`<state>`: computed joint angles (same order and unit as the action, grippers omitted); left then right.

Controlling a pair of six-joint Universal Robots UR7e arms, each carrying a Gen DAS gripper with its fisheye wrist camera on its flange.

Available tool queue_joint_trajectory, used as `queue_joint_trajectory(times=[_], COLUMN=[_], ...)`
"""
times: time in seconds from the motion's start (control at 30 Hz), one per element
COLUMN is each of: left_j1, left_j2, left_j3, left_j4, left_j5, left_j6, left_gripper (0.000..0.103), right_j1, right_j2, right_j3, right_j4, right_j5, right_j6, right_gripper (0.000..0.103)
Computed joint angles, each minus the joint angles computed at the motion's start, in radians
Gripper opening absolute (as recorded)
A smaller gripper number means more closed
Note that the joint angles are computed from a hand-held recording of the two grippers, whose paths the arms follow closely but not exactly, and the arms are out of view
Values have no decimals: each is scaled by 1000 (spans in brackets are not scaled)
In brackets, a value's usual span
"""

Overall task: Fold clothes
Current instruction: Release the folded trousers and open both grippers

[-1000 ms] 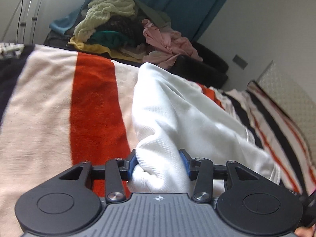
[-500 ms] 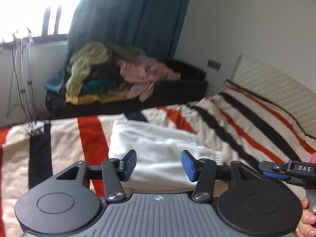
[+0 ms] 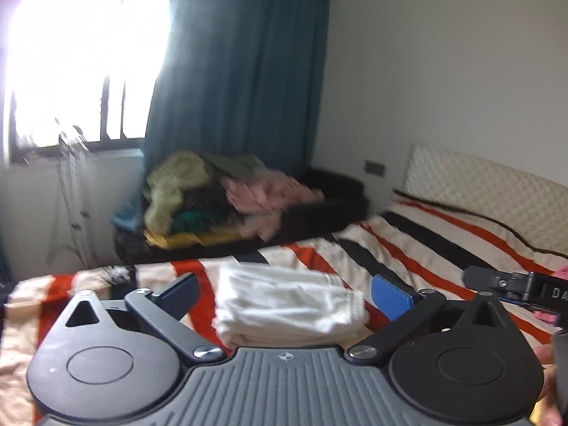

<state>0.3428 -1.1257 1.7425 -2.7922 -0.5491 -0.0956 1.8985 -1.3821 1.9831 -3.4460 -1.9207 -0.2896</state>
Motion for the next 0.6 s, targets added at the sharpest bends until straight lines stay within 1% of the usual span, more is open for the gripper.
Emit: queue_joint_trajectory(times=[0.1, 0.17, 0.33, 0.43, 0.53, 0.6], left_j1=[-44, -69, -109, -121, -124, -110], left_j2=[-42, -69, -146, -169, -182, -167], left_j3=[67, 115, 240, 283, 315, 330], left_j4=[7, -3, -20, -5, -19, -69], left_j5=[43, 66, 101, 129, 133, 128], left_j6=[-18, -36, -91, -117, -131, -109], left_gripper=[103, 103, 103, 103, 103, 103], right_j1=[25, 30, 38, 35, 16, 2], right_j2=[1, 5, 33, 65, 95, 118], right_j3=[50, 88, 165, 187, 200, 209], right_j4=[-82, -142, -254, -317, -373, -406], right_j5=[-29, -30, -59, -79, -65, -60], right_j6=[-55, -86, -148, -195, -189, -193], right_gripper=[86, 86, 86, 86, 86, 86])
